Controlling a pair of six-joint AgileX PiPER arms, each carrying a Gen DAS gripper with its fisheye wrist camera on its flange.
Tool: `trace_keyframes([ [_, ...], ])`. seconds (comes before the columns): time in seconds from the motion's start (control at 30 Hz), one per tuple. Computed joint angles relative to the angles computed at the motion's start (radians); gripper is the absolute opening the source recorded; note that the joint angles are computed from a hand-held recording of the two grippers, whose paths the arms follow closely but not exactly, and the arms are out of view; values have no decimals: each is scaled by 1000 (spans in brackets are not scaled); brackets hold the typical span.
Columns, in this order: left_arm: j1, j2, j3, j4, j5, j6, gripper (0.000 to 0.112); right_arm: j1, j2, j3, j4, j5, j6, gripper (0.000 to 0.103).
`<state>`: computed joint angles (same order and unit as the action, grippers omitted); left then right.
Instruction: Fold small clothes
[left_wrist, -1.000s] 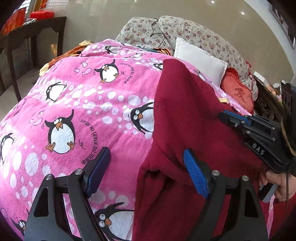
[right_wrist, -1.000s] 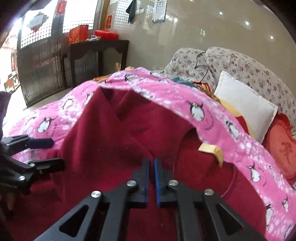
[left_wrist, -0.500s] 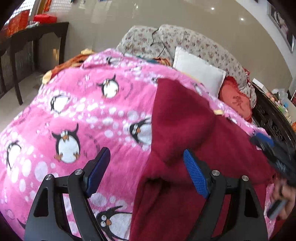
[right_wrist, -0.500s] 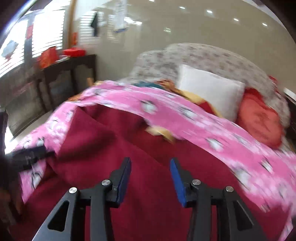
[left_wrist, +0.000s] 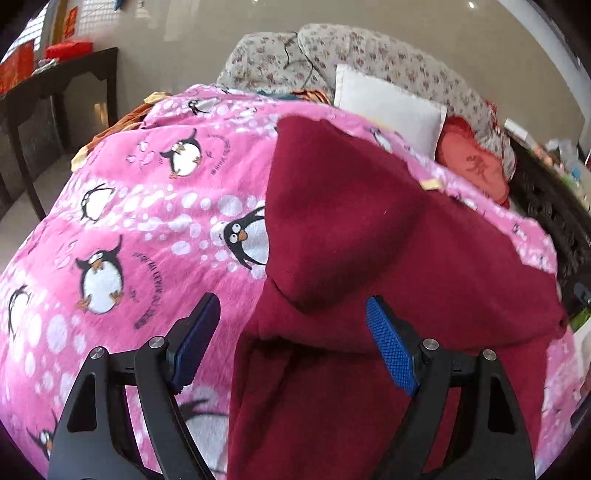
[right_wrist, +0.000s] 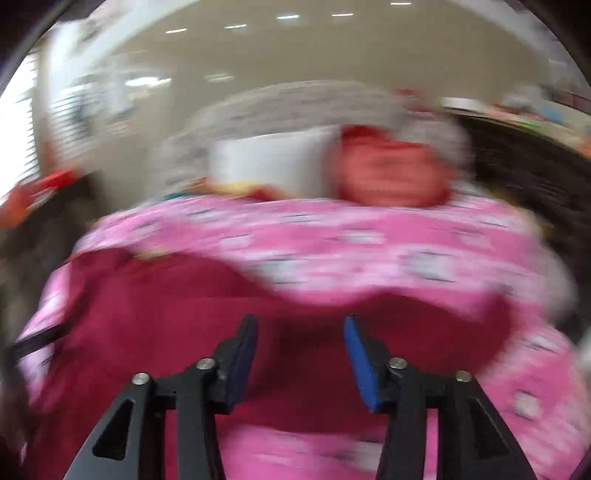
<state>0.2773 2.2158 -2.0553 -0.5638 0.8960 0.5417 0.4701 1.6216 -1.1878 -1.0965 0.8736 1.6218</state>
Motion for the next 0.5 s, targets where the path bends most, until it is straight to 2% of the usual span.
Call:
trace_keyframes([
  [0.03,2,-8,13,-7,-4,1,82,-21,-17,15,18,60,26,57],
  [0.07,5,-15,26,-17,-5,7,82,-63,-43,41,46,80,52,58],
  [0.1,6,-20,35,-26,-1,10,82,-115,-68,63,83,60,57,59],
  [0.17,3,-30,52,-33,11,12,82,-263,-106,106,189,-80,-1,63],
  [0.3,-13,-70,110,-26,-22,33,82,-446,-37,68,405,-181,-189,64],
  [0.33,-15,-76,117,-20,-28,33,82,-489,-17,87,460,-239,-221,63],
  [0.4,-15,-72,109,-13,-17,26,82,-538,-46,191,452,-381,-175,44],
  [0.47,-11,-71,108,-16,-13,25,82,-559,-112,319,294,-500,-4,11],
  [0.5,-6,-67,103,-22,-6,27,82,-561,-167,382,224,-536,69,11],
])
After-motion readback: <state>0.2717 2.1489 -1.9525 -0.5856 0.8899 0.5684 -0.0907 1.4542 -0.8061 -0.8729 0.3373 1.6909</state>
